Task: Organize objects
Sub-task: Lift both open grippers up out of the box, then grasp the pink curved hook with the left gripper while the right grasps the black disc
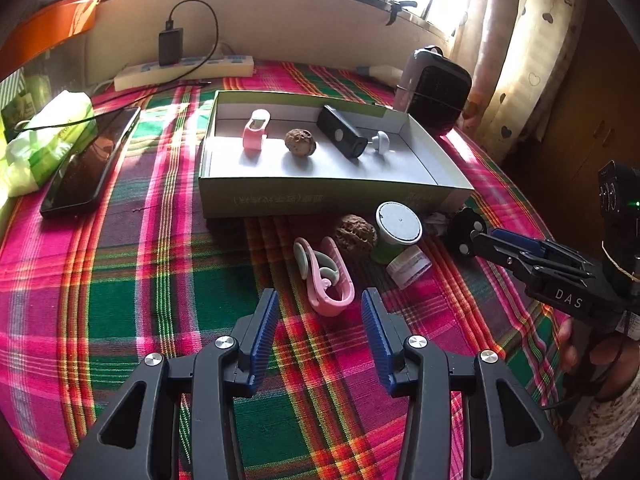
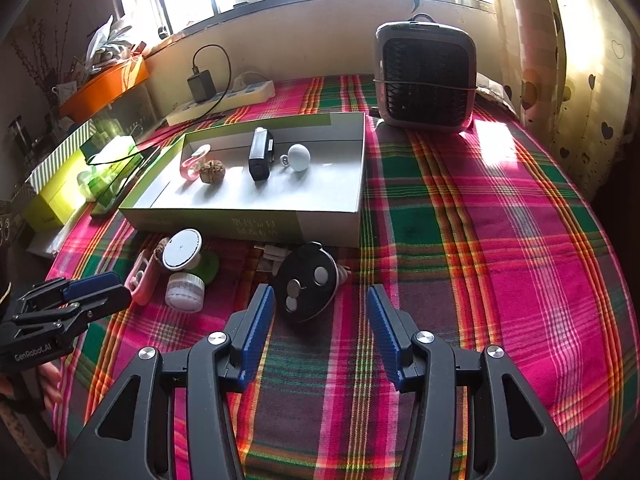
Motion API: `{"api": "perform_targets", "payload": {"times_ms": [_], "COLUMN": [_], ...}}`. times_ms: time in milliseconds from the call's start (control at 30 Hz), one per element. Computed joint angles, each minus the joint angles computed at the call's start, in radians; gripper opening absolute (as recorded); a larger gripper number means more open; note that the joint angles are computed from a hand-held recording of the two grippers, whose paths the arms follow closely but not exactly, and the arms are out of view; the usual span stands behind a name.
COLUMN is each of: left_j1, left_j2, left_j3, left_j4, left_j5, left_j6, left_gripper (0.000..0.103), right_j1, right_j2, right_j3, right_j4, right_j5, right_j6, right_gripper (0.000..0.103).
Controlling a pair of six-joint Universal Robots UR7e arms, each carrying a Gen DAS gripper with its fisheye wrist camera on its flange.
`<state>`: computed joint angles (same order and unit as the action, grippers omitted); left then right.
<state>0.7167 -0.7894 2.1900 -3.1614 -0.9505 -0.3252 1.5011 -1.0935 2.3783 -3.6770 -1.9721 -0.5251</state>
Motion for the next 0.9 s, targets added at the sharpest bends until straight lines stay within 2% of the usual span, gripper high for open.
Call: {"api": "perform_targets", "payload": {"times_ms": [233, 700, 900], "left_j1": [0.000, -0.001, -0.007], "left_j2": [0.008, 0.034, 0.044], "left_j3": [-0.004, -0.037, -0.044], "left_j4": [0.008, 0.024, 0.028], "left_j5": [0.000, 0.021, 0.044], "left_j6": [-0.007, 0.008, 0.005], "left_gripper": [0.041, 0.041, 0.041], "right_j1": [0.005, 0.007, 0.002], "right_j2": [0.026, 0.052, 0.046], "right_j3": [-0.033, -0.052, -0.043], "right_j4": [0.038, 0.006, -0.006], "right_j5": [-0.008, -0.053, -0.050], "right_j6": [-0.014, -0.047, -0.048], "right_gripper": [0.052, 0.052, 0.042]}}
